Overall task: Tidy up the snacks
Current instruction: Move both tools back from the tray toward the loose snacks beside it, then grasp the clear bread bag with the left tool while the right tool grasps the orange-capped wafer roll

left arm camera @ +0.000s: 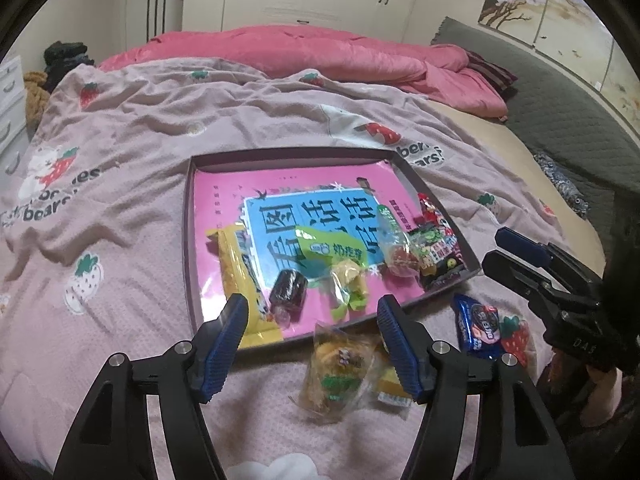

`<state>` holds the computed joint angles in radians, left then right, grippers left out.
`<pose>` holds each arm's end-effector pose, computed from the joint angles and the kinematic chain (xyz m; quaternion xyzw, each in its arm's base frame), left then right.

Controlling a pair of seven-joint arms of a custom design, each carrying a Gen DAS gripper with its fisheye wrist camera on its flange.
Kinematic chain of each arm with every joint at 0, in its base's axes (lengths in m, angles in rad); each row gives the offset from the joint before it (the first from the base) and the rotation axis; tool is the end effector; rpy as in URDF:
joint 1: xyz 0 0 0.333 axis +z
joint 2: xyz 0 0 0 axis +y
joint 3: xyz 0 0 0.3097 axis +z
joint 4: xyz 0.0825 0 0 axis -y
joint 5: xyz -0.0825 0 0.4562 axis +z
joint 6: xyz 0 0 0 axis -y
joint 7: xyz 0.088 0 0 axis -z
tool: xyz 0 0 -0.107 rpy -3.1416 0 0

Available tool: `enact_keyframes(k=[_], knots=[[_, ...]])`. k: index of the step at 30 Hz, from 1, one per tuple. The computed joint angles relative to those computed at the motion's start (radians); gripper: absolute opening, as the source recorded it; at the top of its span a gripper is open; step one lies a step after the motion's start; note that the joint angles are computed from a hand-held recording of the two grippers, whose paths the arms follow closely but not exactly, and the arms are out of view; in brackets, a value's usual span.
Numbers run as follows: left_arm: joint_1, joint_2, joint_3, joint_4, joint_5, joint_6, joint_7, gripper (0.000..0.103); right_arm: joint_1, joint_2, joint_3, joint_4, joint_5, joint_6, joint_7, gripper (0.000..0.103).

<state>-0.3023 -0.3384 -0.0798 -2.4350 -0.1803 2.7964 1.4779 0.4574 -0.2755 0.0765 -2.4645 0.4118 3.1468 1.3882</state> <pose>0.5102 -0.1972 0.4687 -0.6133 0.7106 -0.3150 0.1402 0.4897 0.2496 0.4610 -0.7175 0.5227 -0.1908 0.4190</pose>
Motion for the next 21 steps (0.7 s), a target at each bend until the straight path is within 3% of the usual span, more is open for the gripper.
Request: enact_keyframes(k=[10, 21], knots=[[0.008, -0.026, -0.020, -0.019, 0.056, -0.026, -0.035, 0.070, -0.089, -0.023, 0.099, -0.015, -0.115, -0.034, 0.079, 0.064], [-0.004, -0.046, -0.013, -0.040, 0.056, -0.091, -0.013, 0.070, -0.081, -0.051, 0.114, -0.031, -0.212, -0.147, 0.117, 0.064]])
